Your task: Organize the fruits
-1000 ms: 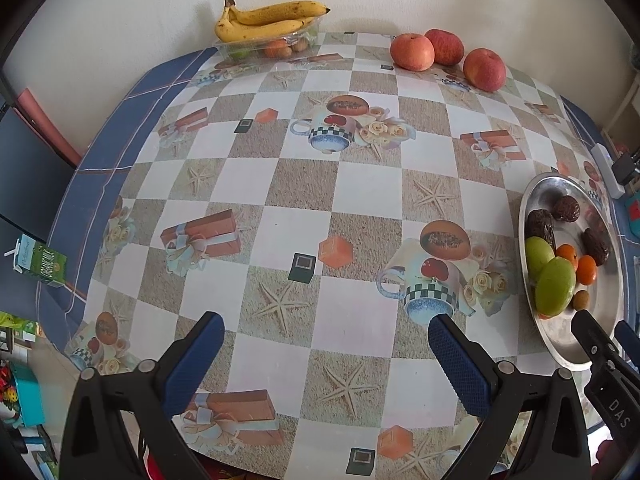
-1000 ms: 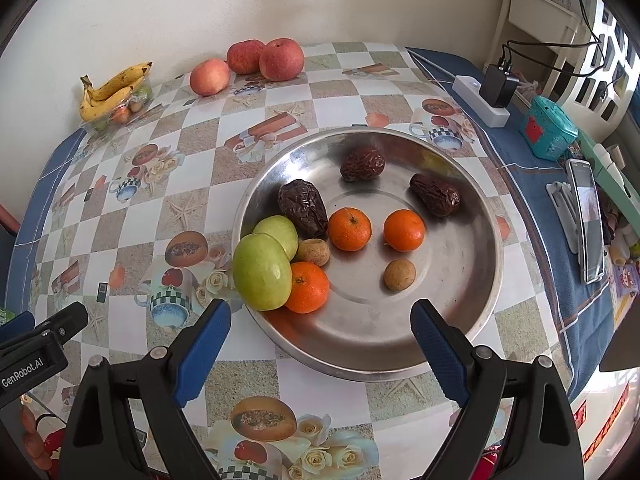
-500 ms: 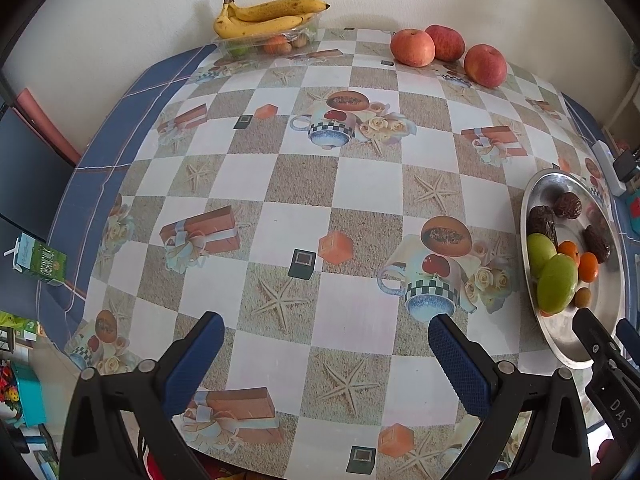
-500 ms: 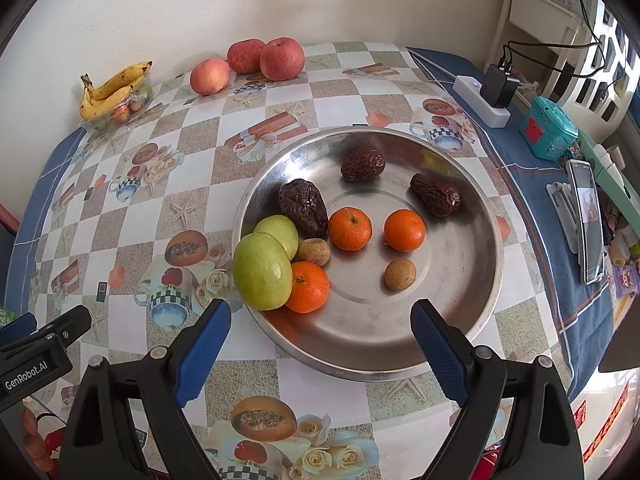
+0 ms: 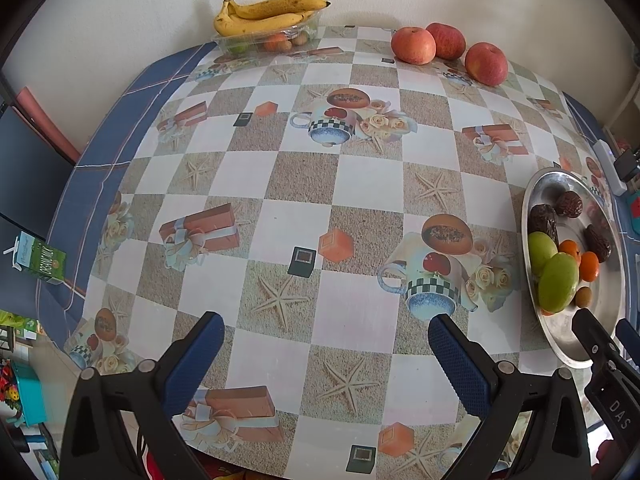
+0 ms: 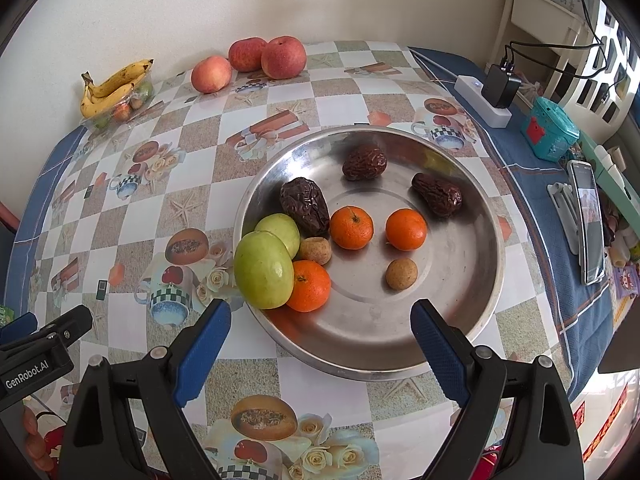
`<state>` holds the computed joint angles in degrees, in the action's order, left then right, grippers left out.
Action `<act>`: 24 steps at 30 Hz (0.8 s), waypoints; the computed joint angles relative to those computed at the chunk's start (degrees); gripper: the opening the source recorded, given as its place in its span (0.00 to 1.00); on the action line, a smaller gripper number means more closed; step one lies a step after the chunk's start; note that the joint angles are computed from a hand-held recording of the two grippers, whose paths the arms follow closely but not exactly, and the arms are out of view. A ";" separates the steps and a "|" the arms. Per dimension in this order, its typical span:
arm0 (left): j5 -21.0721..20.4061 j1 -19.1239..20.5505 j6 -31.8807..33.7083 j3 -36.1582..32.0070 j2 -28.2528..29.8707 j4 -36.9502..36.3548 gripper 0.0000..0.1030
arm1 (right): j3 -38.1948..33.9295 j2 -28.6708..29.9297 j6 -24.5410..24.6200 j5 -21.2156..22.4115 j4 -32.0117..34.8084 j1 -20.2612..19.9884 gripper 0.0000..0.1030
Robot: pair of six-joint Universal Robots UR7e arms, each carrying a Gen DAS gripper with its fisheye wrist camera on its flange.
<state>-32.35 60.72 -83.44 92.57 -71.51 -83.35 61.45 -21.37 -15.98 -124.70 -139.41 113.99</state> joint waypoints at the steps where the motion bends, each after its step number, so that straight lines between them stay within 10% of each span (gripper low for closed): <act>1: 0.01 0.01 0.03 -0.08 0.03 0.01 1.00 | -0.04 0.00 0.07 -0.01 0.11 0.00 0.89; 24: -0.61 0.21 0.01 -0.18 -0.01 0.09 1.00 | -0.22 0.10 -0.05 -0.09 0.59 -0.02 0.89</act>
<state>-32.97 60.94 -83.43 92.38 -71.51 -83.25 61.24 -21.26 -16.03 -124.79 -138.82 113.96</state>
